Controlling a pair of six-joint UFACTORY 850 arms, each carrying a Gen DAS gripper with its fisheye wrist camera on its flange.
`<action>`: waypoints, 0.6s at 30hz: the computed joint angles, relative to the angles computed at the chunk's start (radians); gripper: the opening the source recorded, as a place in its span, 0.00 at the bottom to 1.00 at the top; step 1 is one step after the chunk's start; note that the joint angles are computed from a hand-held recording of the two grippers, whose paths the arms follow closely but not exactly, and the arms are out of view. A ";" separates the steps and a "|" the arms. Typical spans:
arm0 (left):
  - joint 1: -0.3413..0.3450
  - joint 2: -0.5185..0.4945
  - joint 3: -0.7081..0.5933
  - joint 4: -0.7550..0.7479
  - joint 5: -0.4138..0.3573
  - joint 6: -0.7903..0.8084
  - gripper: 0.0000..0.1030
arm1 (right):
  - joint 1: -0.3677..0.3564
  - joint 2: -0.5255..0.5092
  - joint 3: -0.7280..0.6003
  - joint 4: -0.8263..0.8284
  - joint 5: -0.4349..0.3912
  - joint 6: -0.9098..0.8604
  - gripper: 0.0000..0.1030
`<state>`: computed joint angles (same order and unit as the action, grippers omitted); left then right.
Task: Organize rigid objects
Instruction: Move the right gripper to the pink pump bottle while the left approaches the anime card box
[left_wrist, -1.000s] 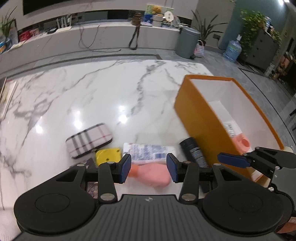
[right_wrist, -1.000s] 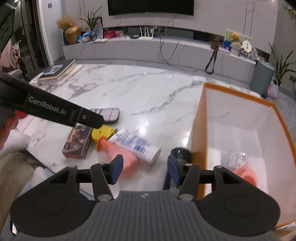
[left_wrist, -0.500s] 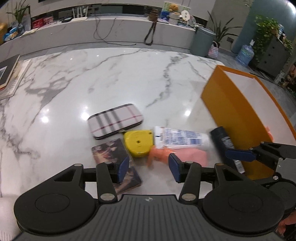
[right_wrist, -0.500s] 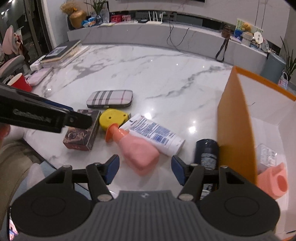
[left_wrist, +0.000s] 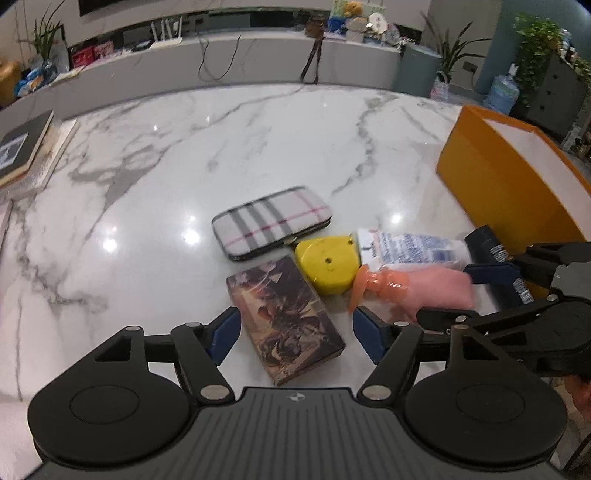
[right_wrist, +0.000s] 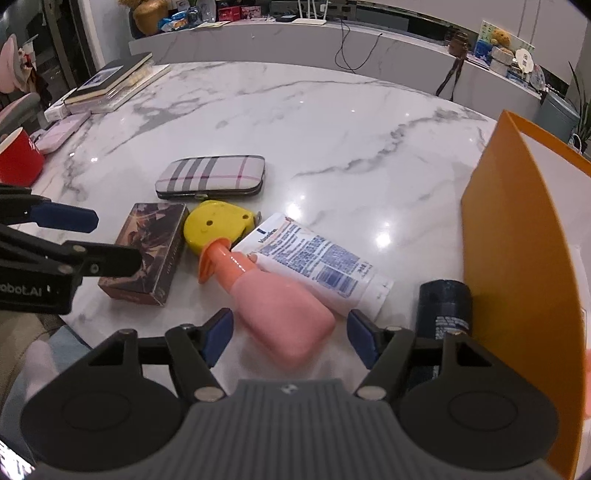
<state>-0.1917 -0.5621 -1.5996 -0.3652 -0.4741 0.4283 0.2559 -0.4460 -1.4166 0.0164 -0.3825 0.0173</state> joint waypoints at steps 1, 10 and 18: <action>-0.001 -0.008 -0.008 0.023 -0.006 -0.030 0.79 | 0.003 -0.004 -0.003 -0.012 0.002 0.002 0.66; 0.009 -0.063 -0.059 0.025 -0.064 -0.160 0.76 | 0.016 -0.010 -0.009 -0.063 -0.004 0.014 0.57; 0.005 -0.060 -0.069 0.016 -0.128 -0.128 0.67 | 0.006 0.039 0.039 0.100 -0.046 -0.075 0.52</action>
